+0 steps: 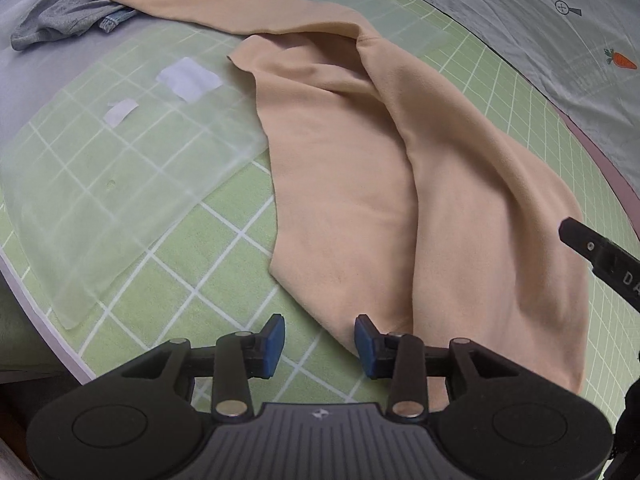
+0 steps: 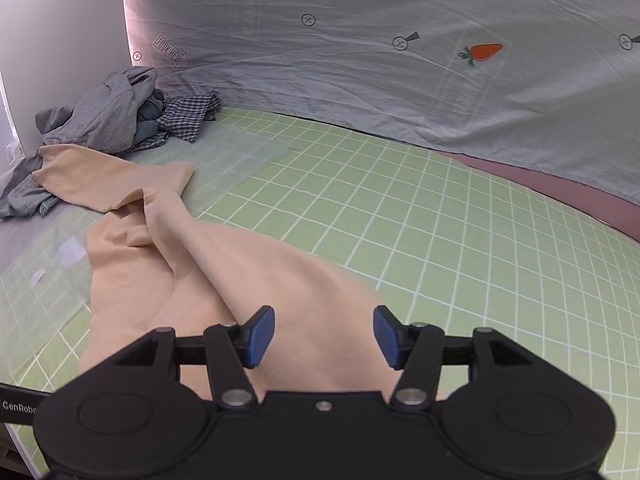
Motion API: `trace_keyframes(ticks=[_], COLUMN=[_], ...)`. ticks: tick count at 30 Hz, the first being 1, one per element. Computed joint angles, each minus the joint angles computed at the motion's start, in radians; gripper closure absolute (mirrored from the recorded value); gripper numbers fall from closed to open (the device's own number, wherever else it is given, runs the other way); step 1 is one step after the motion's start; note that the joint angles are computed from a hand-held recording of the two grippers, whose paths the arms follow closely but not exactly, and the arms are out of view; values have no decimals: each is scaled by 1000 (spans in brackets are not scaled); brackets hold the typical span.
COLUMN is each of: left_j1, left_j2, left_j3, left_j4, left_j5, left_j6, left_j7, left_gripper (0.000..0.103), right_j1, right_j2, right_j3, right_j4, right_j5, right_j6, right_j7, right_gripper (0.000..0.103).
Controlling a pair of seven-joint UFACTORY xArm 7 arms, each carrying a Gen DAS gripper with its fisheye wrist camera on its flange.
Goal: Fold clothes
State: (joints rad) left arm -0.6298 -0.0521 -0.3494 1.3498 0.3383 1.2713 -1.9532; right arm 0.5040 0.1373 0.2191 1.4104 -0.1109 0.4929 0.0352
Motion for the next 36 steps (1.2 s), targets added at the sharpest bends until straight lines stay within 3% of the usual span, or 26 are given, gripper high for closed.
trace_keyframes(ticks=[2,7,8,9,10,11,14,19,22,25,28,32,34,36], left_j1=[6,15,15,14,16,19,29,45,66,37,0,-15,-17,-14], left_j2=[1,26,34,42,46,49,67,136,192,292,320,276,241,222], left_j3=[8,18,21,23,29,35,50,84,116,133,152,164,164,159], left_j4=[-6,13,23,32,36,37,55,126,188,320,355,285,239,218], left_j5=[-10,2,6,10,11,11,23,82,79,83,70,43,51,61], left_j6=[-16,-24,-17,-11,-12,-16,-18,-97,-205,-200,-179,-180,-173,-148], left_j7=[33,117,135,153,167,178,214,324,444,543,578,555,513,475], left_gripper=[59,60,63,84,94,94,96,95,90,87,86,83,80,79], right_j1=[30,95,99,98,90,74,17,7,-40,-84,-129,-180,-188,-188], right_j2=[58,153,161,165,166,165,153,79,-4,-89,-160,-210,-203,-193], right_j3=[1,-31,-37,-40,-39,-31,-15,-97,-125,-123,-99,-70,-50,-34], right_j4=[61,165,172,173,173,172,174,92,1,-81,-160,-222,-208,-195], right_j5=[-52,-158,-167,-169,-155,-122,18,-63,-106,-185,-213,-193,-238,-295], right_j6=[19,76,79,78,74,72,89,93,124,190,209,169,171,154], right_j7=[27,66,69,66,56,38,22,241,414,521,550,571,583,592], right_gripper=[30,26,29,34,47,60,81,87,87,87,82,68,65,56])
